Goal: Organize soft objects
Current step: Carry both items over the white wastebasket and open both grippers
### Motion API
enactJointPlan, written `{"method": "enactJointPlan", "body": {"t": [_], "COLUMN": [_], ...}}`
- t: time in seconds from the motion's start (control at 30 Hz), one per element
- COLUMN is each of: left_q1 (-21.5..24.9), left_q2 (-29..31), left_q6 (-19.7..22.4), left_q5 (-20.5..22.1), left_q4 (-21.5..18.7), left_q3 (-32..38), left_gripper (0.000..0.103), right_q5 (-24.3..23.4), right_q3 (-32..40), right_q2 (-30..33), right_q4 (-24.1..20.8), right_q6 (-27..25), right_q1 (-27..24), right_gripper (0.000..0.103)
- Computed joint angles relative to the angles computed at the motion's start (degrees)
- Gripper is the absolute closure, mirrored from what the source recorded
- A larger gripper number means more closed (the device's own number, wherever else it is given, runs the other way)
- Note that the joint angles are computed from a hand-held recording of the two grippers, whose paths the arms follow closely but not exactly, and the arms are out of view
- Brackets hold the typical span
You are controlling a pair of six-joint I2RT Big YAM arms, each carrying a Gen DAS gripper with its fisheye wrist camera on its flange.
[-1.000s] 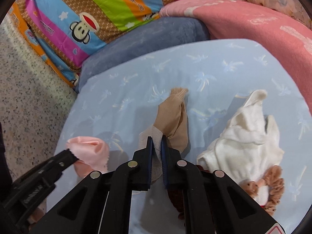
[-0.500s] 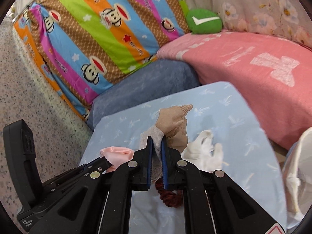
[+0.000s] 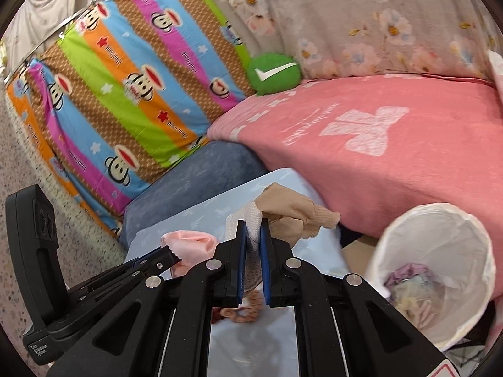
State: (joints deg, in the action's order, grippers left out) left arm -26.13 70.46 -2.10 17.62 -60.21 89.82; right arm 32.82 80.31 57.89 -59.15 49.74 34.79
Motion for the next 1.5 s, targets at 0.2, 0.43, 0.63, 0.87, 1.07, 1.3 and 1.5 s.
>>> {"method": "enactJointPlan", "body": {"t": [0.2,0.43,0.63,0.87,1.07,1.3,1.5], "left_q1": [-7.0,-13.0,-16.7,-19.1,-20.0,-19.9,-18.7], "left_q2": [1.0,3.0,4.4,6.4,6.8,6.4,6.0], "left_q6": [0.1,0.4,0.4,0.8,-0.1,-0.7,-1.4], "left_q5": [-1.8,-2.3,-2.8,-2.3,-3.8,-4.4,-4.3], "left_q4": [-0.2,-0.7,-0.6,-1.6,-1.1,-0.7,-0.7], "left_q3": [1.2,3.3,4.7,6.9,7.0,6.8,6.3], "left_gripper": [0.099,0.099,0.098,0.097,0.052,0.048,0.048], "right_q5": [2.5,3.3,3.5,4.0,4.5,5.1,4.8], "right_q3": [-4.0,-7.8,-9.8,-10.5,-11.0,-10.6,-10.5], "right_q2": [-6.9,-13.3,-16.6,-18.6,-19.8,-19.8,-19.0], "right_q4": [-4.0,-7.4,-8.8,-9.3,-10.3,-10.3,-9.9], "right_q6": [2.5,5.5,6.8,6.9,7.6,7.4,7.1], "right_q1": [-1.7,-4.8,-7.0,-8.7,-9.2,-8.6,-7.9], "right_gripper": [0.094,0.093,0.089,0.089,0.086,0.082,0.077]}}
